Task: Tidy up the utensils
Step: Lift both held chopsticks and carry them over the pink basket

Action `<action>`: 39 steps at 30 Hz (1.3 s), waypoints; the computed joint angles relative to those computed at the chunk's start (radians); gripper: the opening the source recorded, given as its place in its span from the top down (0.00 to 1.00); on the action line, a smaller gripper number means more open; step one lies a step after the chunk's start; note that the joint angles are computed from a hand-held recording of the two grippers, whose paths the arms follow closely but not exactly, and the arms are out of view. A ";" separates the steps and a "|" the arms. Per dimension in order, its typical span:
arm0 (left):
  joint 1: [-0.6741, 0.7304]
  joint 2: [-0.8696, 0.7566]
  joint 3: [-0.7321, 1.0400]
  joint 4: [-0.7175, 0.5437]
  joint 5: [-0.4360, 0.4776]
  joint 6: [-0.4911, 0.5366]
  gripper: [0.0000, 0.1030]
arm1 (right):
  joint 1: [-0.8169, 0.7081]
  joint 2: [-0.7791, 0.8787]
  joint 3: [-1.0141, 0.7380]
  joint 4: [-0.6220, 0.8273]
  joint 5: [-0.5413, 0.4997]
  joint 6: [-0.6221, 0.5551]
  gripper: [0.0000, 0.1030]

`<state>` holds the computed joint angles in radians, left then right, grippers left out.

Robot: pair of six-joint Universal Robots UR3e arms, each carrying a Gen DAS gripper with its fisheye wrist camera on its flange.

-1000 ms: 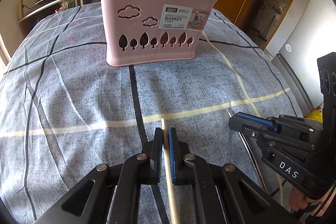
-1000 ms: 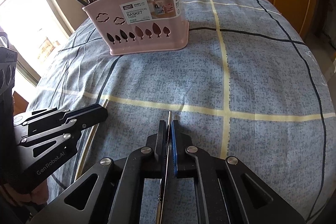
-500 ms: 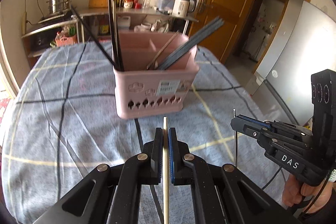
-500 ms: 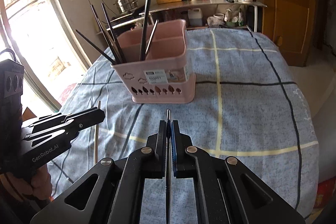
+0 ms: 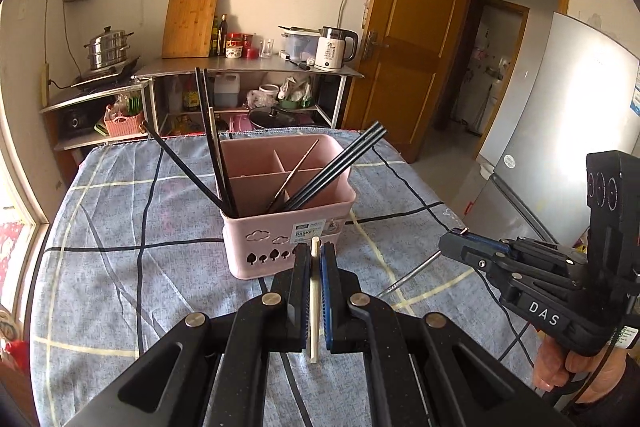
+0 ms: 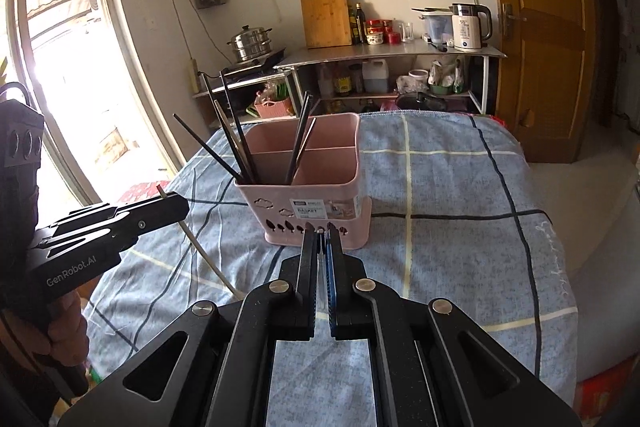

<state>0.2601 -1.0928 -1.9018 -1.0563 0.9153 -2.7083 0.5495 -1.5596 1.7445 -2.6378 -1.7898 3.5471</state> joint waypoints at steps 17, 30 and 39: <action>0.073 0.080 0.041 -0.176 -0.053 0.095 0.96 | 0.037 -0.024 -0.027 0.028 -0.024 -0.006 0.96; 0.173 0.003 0.269 -0.265 -0.147 0.110 0.96 | 0.039 0.059 -0.236 0.033 -0.013 -0.056 0.96; 0.109 -0.197 0.478 -0.121 -0.114 -0.030 0.96 | 0.006 0.191 -0.474 0.067 -0.007 -0.089 0.96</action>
<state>0.3695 -1.2897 -1.4235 -1.1772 0.8010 -2.7385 0.5554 -1.3689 1.2701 -2.5704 -1.7971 3.4581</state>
